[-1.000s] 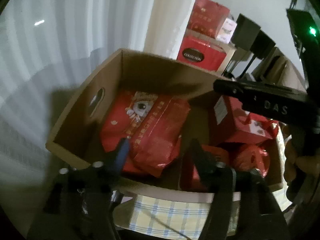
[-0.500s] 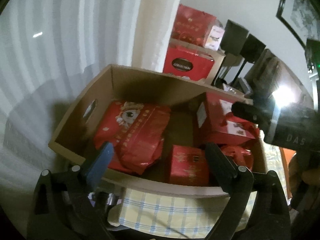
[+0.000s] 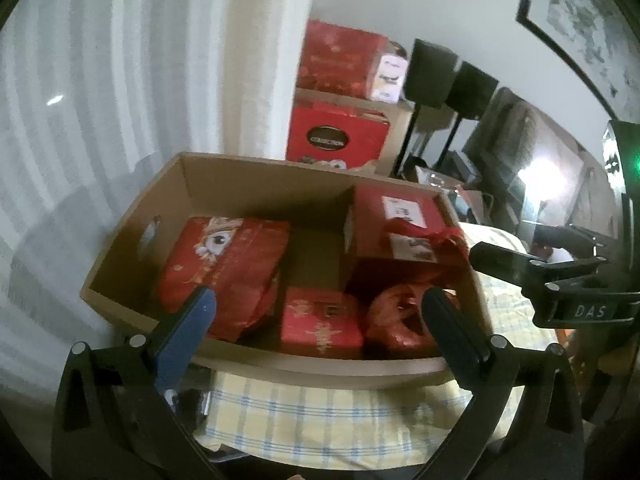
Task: Organize objects
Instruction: 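Withdraw both grippers from the box toward the red tube on the cloth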
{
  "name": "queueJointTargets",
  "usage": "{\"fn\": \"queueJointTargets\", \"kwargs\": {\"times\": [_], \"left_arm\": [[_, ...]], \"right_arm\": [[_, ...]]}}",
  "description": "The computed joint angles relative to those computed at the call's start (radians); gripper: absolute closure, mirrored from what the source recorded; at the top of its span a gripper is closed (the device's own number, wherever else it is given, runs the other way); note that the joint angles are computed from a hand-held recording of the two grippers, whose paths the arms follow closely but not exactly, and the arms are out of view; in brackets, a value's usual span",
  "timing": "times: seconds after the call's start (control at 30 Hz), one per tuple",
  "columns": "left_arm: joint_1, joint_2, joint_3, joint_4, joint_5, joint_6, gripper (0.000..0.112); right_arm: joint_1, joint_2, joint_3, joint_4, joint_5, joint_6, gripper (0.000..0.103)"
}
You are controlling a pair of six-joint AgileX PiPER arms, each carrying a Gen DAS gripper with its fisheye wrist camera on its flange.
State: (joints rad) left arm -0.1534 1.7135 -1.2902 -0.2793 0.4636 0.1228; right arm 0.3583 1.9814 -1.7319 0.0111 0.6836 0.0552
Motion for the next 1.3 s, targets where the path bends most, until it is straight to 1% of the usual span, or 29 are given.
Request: {"fn": "queueJointTargets", "kwargs": {"times": [0.1,0.4,0.47,0.57,0.7,0.8,0.93,1.0,1.07,1.2,1.27,1.3], "left_arm": [[-0.039,-0.015,0.008,0.043,-0.01,-0.041,0.01],[-0.146,-0.026,0.011,0.09,-0.021,-0.104,0.01],[-0.167,-0.027,0.014,0.079,-0.024,-0.099,0.01],[-0.191,-0.023,0.017,0.006,-0.031,-0.041,0.01],[-0.229,-0.007,0.011,-0.044,-0.037,-0.008,0.01],[-0.251,0.008,0.004,-0.065,-0.04,0.003,0.01],[-0.279,0.028,-0.002,-0.055,-0.05,-0.016,0.01],[-0.285,0.037,-0.004,-0.065,-0.051,-0.014,0.01],[-0.293,0.044,-0.004,-0.054,-0.054,-0.028,0.01],[-0.299,0.05,-0.001,-0.032,-0.065,-0.049,0.01],[-0.297,0.05,0.002,-0.047,-0.065,-0.036,0.01],[-0.296,0.051,0.003,-0.054,-0.066,-0.03,0.01]], "right_arm": [[-0.02,-0.054,0.081,-0.013,-0.039,0.011,0.001],[-0.113,-0.186,0.289,0.008,-0.122,-0.007,0.001],[-0.134,-0.205,0.323,0.013,-0.135,-0.012,0.001],[-0.172,-0.23,0.37,0.037,-0.154,-0.039,0.001],[-0.213,-0.245,0.42,0.053,-0.175,-0.064,0.001],[-0.234,-0.245,0.456,0.062,-0.199,-0.078,0.001],[-0.254,-0.222,0.483,0.1,-0.227,-0.109,0.001],[-0.256,-0.204,0.483,0.113,-0.232,-0.119,0.003],[-0.259,-0.175,0.474,0.129,-0.232,-0.13,0.008],[-0.253,-0.115,0.454,0.156,-0.238,-0.142,0.014],[-0.248,-0.073,0.429,0.174,-0.227,-0.151,0.022],[-0.245,-0.056,0.419,0.175,-0.223,-0.148,0.024]]}}
